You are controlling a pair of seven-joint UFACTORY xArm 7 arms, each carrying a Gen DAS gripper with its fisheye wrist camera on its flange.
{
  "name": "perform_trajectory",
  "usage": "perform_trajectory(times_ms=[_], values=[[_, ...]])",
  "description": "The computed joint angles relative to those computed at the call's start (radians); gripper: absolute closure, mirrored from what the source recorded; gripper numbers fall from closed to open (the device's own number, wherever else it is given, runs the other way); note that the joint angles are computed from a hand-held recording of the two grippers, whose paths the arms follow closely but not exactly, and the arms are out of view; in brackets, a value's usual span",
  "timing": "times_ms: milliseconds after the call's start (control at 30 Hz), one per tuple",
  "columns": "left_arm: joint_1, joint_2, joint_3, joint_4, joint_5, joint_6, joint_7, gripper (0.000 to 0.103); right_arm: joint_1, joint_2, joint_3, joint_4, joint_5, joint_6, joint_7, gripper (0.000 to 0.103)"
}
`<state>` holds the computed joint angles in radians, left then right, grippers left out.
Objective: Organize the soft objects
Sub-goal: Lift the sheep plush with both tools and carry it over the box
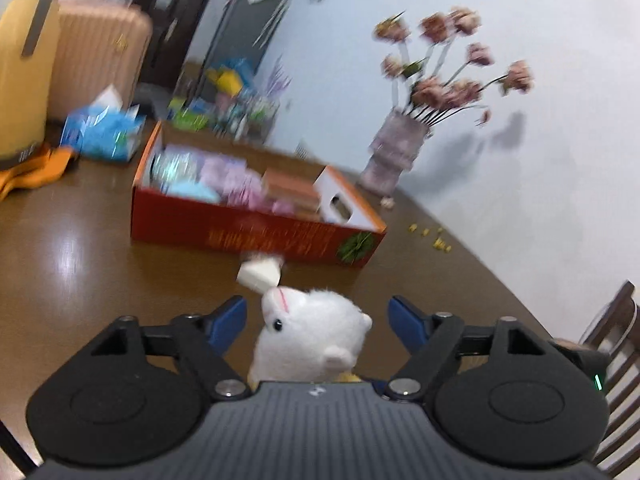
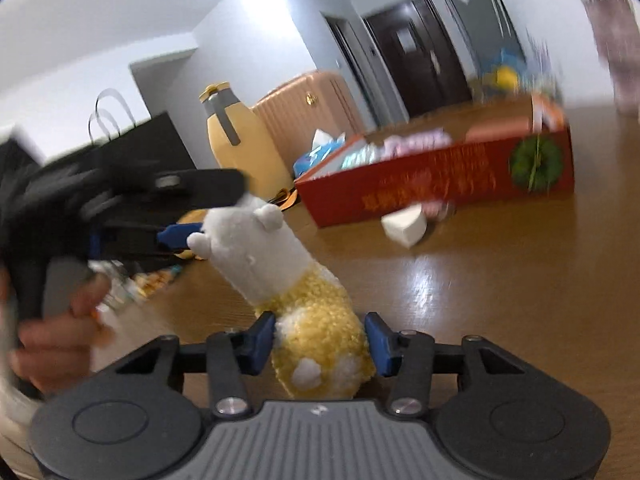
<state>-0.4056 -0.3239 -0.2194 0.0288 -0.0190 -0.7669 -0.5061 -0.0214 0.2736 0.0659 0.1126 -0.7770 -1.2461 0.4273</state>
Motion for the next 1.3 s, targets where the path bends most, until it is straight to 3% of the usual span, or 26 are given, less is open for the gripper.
perform_trajectory(times_ms=[100,200,267,300,367,500,600,833,967,1033,1167,1300], values=[[0.019,0.068,0.041,0.004,0.075,-0.08,0.025,0.021,-0.096,0.047,-0.052,0.085,-0.248,0.036,0.175,0.056],[0.058,0.22,0.113,0.058,0.239,-0.17,-0.012,0.024,-0.15,0.099,-0.076,0.177,-0.428,0.048,0.315,0.056],[0.093,0.329,0.126,0.108,0.337,-0.226,-0.024,0.033,-0.159,0.119,-0.08,0.223,-0.484,0.057,0.384,0.056],[0.102,0.367,0.116,0.134,0.349,-0.221,-0.021,0.043,-0.157,0.12,-0.08,0.235,-0.492,0.064,0.404,0.053],[0.088,0.4,0.078,0.177,0.274,-0.152,0.005,0.053,-0.138,0.076,-0.075,0.196,-0.395,0.089,0.358,0.049],[0.084,0.426,0.05,0.239,0.218,-0.072,-0.029,0.054,-0.082,-0.026,-0.043,0.054,-0.064,0.07,0.169,0.042],[0.075,0.437,0.043,0.263,0.178,-0.045,-0.021,0.055,-0.057,-0.048,-0.033,0.002,0.035,0.035,0.102,0.042],[0.067,0.436,0.04,0.23,0.138,-0.103,0.013,0.051,-0.04,0.068,-0.008,0.014,0.067,-0.063,0.051,0.05],[0.123,0.42,0.068,0.194,0.272,-0.166,-0.037,0.053,-0.047,0.065,-0.013,0.019,0.04,-0.068,0.052,0.062],[0.114,0.409,0.061,0.185,0.241,-0.161,-0.012,0.058,-0.051,0.056,-0.015,0.019,0.023,-0.056,0.058,0.063],[0.091,0.393,0.048,0.204,0.183,-0.167,0.019,0.059,-0.044,0.013,-0.012,0.012,0.046,-0.046,0.066,0.064],[0.115,0.378,0.069,0.345,0.263,-0.087,-0.006,0.059,-0.069,-0.133,-0.051,0.073,-0.022,0.054,0.126,0.064]])
